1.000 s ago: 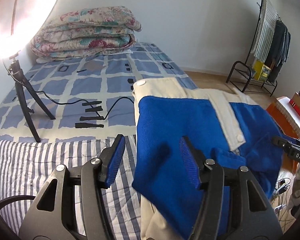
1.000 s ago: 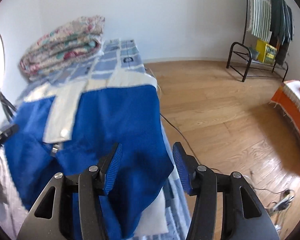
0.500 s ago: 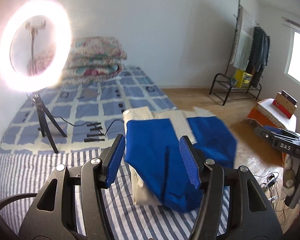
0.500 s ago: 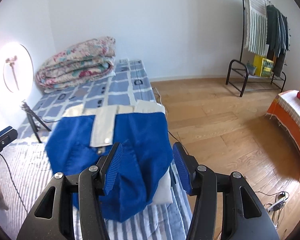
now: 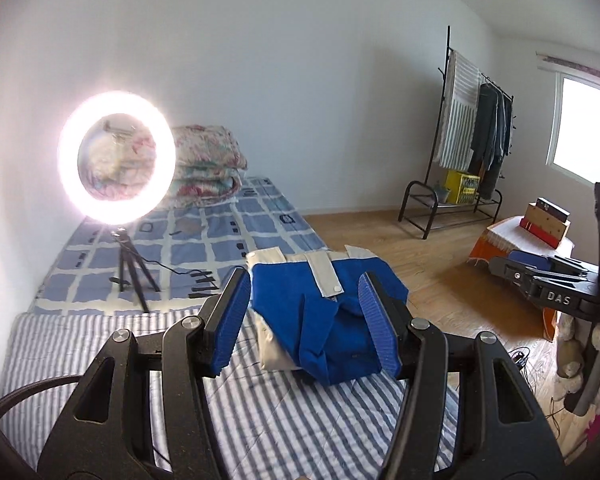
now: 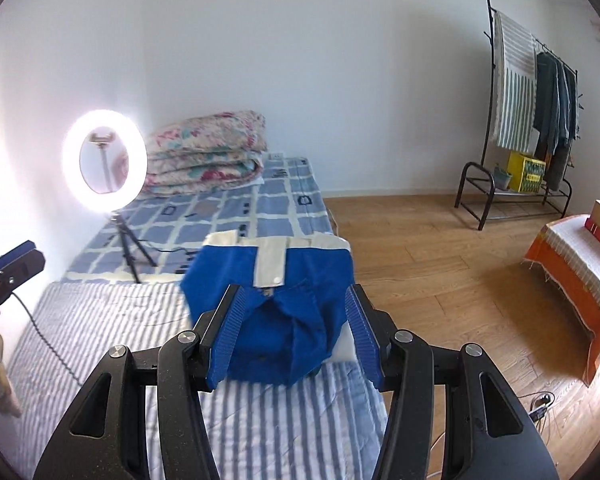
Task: Fold large clothes
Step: 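Open both grippers and withdraw them from the folded jacket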
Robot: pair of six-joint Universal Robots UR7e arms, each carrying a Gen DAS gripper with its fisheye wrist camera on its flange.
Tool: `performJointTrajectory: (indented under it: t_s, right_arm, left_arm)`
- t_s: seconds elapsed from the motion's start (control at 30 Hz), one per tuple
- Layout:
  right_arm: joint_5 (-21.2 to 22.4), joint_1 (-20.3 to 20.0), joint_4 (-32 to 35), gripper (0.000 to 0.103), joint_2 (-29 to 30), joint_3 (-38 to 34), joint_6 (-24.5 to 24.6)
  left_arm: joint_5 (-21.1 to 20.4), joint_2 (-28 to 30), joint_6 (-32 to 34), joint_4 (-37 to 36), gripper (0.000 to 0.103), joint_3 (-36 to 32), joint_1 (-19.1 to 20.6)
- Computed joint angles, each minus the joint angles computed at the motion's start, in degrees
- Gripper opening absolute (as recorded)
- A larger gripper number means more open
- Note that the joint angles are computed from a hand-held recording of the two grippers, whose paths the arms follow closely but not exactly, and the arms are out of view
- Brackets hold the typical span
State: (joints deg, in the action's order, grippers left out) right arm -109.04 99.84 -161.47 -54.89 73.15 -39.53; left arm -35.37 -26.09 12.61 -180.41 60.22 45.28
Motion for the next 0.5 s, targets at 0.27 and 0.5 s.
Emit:
performJointTrajectory:
  t_s: [0.27, 0.5]
  right_arm:
    - [-0.7, 2.6, -7.7, 0.057, -9.1, 14.8, -1.7]
    - [-0.1, 3.2, -12.9, 0.067, -13.9, 23.2, -1.3]
  left_arm:
    - [4.5, -9.1, -1.8, -7.4, 0.06, 17.5, -5.8]
    - [8.4, -14.7, -5.8, -9.5, 0.067, 29.5, -10.4]
